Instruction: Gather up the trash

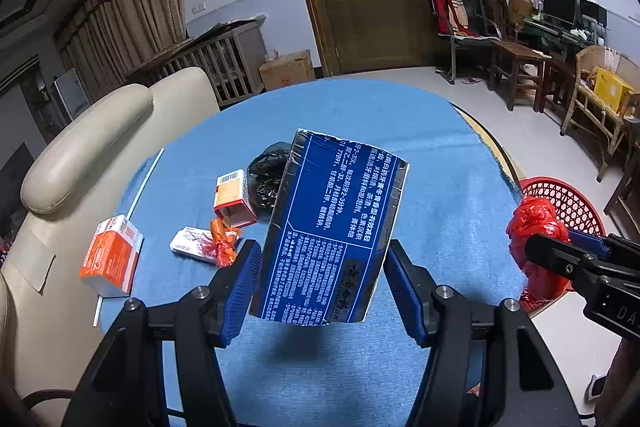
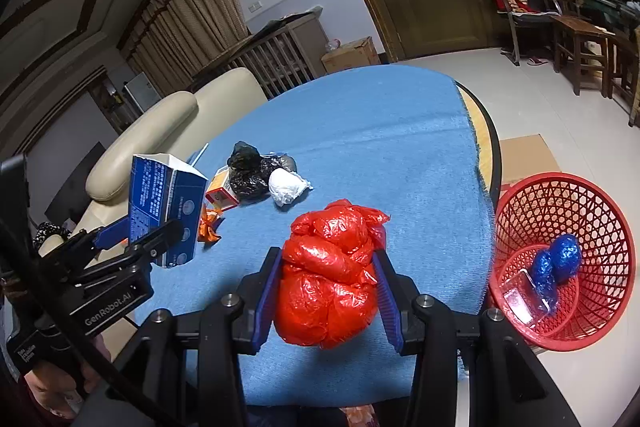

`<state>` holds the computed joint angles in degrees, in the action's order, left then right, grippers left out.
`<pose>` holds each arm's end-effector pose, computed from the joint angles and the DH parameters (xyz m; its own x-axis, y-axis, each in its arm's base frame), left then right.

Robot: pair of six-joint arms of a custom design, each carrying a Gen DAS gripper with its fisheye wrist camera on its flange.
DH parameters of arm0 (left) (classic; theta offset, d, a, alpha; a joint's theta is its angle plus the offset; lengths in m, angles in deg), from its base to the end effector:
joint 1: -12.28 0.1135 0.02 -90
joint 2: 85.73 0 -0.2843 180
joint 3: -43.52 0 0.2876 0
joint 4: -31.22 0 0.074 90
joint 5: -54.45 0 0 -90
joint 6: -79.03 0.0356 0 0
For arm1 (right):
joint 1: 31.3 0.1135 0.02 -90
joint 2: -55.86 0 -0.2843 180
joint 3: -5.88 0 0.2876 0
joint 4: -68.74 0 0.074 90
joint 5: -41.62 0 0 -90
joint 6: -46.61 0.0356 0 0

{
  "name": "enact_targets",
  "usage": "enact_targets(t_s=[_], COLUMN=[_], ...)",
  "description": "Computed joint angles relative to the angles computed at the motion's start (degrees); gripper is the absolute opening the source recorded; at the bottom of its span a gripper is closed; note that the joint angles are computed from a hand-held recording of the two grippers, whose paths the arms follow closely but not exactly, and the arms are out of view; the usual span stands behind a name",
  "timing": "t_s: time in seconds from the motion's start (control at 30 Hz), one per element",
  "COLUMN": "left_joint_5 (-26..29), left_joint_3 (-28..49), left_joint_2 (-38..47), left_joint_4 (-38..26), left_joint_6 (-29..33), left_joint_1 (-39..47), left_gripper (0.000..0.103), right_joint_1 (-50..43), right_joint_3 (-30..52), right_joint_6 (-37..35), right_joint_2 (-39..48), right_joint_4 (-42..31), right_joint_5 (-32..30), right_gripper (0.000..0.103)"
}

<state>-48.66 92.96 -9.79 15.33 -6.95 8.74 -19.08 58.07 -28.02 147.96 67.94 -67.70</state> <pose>0.2885 -0.0098 0.1877 -0.6787 0.1104 -0.7260 -0.0596 0.9771 0.2043 0.3226 0.0819 0.1429 -0.7326 0.0973 -0.6737 -0.2600 0.8747 0.4090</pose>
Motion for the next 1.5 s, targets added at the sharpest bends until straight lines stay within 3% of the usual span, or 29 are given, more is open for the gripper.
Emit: enact_targets(t_s=[0.97,1.17,1.3,1.5], left_joint_5=[-0.3,3.7,11.5,18.3], left_joint_3=[1.2,2.7,2.4,1.7], left_joint_2=[2.7,5.2,5.1,6.7], left_joint_4=[0.2,-1.6,-2.4,-4.4], left_joint_6=[1.4,0.0,0.5,1.8], left_joint_1=[-1.6,0.3,4.3,7.8], left_gripper=[0.064,0.064,0.064,0.069], right_joint_1=[-3.4,-4.4,-4.9,-4.9], right_joint_3=[-0.9,-1.3,-1.4,-1.5], right_joint_6=[0.6,0.8,0.8,0.9], right_joint_2=[0.6,1.2,1.6,2.3], right_joint_4=[0.7,1.1,1.2,1.4], right_joint_5=[-2.9,-3.4,-3.5,-3.4], right_gripper=[0.047,0.047,0.047,0.047])
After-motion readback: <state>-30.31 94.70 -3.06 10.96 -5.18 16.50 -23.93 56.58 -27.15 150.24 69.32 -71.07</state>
